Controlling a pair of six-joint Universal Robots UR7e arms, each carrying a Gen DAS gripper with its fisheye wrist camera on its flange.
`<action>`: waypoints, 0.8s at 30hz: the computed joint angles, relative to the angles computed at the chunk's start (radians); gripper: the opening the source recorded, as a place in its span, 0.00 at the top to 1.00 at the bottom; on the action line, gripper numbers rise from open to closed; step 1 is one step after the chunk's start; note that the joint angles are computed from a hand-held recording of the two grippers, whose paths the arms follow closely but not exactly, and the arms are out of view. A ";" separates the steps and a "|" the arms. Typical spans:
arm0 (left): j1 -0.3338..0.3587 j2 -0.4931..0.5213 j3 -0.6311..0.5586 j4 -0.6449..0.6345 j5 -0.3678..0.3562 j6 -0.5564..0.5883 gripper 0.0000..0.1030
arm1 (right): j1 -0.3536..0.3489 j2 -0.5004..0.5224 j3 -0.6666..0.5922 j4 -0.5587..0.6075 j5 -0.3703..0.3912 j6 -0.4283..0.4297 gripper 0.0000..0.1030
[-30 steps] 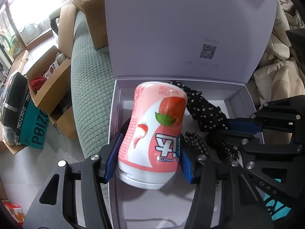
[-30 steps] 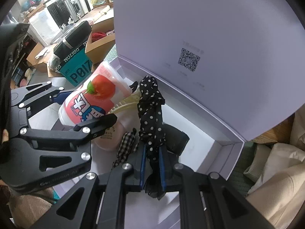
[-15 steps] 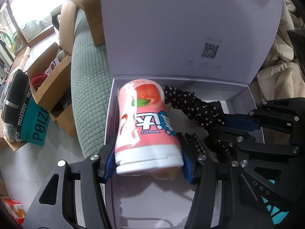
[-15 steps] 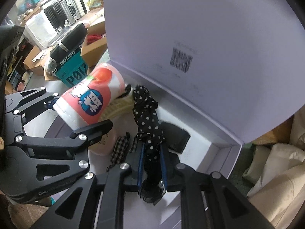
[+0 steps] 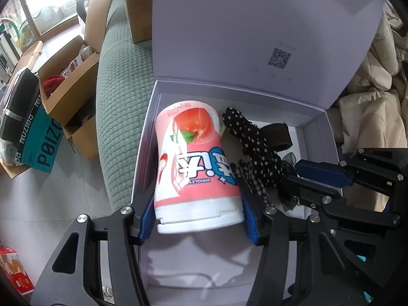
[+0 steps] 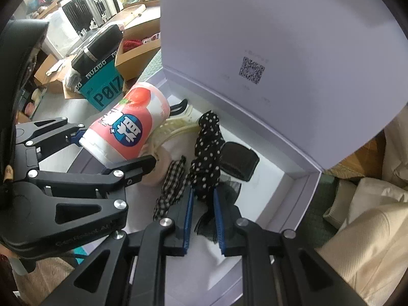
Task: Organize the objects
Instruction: 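Lower the bottle into the box with the left tool while the right tool lowers the scrunchie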
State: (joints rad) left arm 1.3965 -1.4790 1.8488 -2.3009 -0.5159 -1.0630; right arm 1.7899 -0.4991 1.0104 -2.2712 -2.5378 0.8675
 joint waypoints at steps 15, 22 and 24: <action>-0.111 -0.059 0.011 0.192 0.094 -0.180 0.47 | 0.080 -0.029 0.014 0.110 -0.108 0.140 0.74; -0.188 -0.095 0.001 0.378 0.172 -0.350 0.38 | 0.124 -0.043 0.013 0.180 -0.160 0.216 0.65; -0.208 -0.099 -0.014 0.462 0.191 -0.414 0.35 | 0.138 -0.046 0.012 0.199 -0.179 0.237 0.62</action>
